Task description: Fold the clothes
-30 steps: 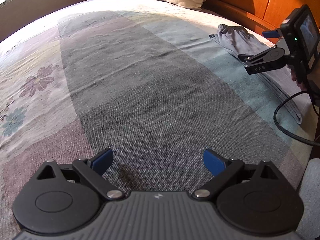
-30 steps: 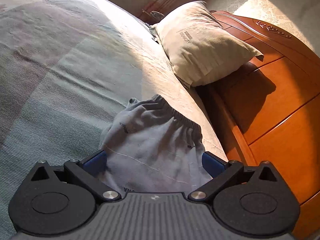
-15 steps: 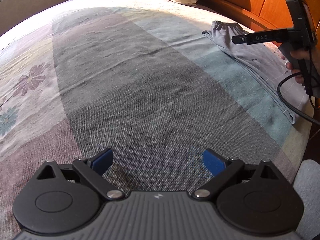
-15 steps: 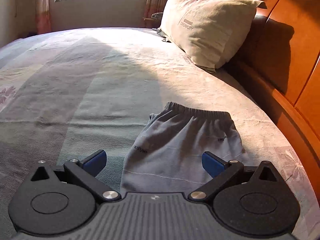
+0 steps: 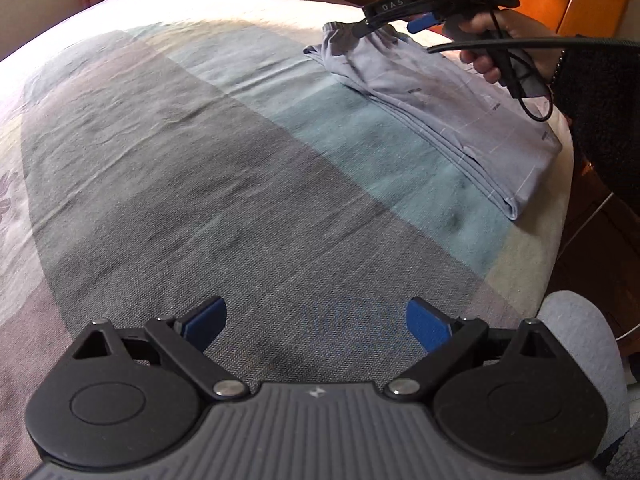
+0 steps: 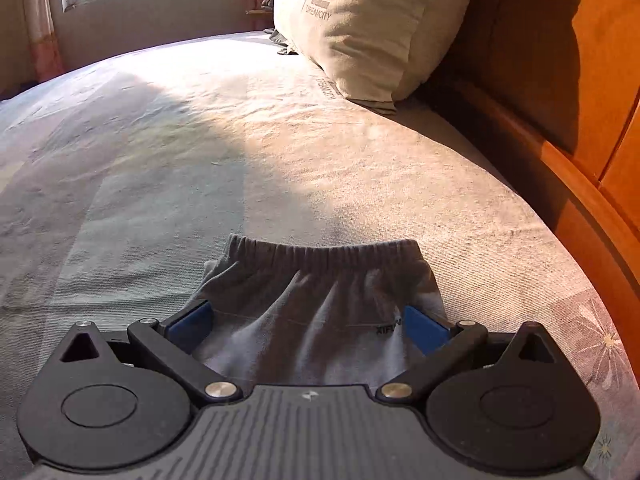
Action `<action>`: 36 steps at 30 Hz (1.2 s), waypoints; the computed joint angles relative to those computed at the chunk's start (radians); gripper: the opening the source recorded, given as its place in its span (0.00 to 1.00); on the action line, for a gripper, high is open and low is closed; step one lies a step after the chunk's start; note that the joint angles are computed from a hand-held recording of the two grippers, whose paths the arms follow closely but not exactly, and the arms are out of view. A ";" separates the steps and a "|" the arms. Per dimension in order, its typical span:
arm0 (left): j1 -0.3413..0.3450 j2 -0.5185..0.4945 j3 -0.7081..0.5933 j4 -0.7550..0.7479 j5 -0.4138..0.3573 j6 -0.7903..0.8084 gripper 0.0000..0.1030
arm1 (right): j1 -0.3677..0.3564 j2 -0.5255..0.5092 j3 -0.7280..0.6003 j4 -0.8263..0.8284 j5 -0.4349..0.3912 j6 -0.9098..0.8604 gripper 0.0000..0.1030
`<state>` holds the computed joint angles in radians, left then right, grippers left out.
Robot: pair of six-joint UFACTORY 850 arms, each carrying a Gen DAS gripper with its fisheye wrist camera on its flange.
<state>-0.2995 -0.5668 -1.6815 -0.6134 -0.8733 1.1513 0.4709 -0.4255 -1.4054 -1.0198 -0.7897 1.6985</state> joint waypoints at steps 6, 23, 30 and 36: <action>-0.018 0.025 0.031 0.024 -0.007 0.000 0.94 | 0.177 0.166 0.153 -0.018 -0.072 0.041 1.00; -0.036 0.075 0.106 0.155 0.012 -0.082 0.94 | 0.390 0.173 0.295 -0.227 0.044 0.697 1.00; -0.061 0.069 0.099 0.149 0.026 -0.102 0.94 | 0.378 0.236 0.383 -0.074 -0.228 0.689 1.00; -0.079 0.064 0.090 0.157 0.028 -0.082 0.94 | 0.414 0.228 0.380 -0.021 -0.296 0.714 1.00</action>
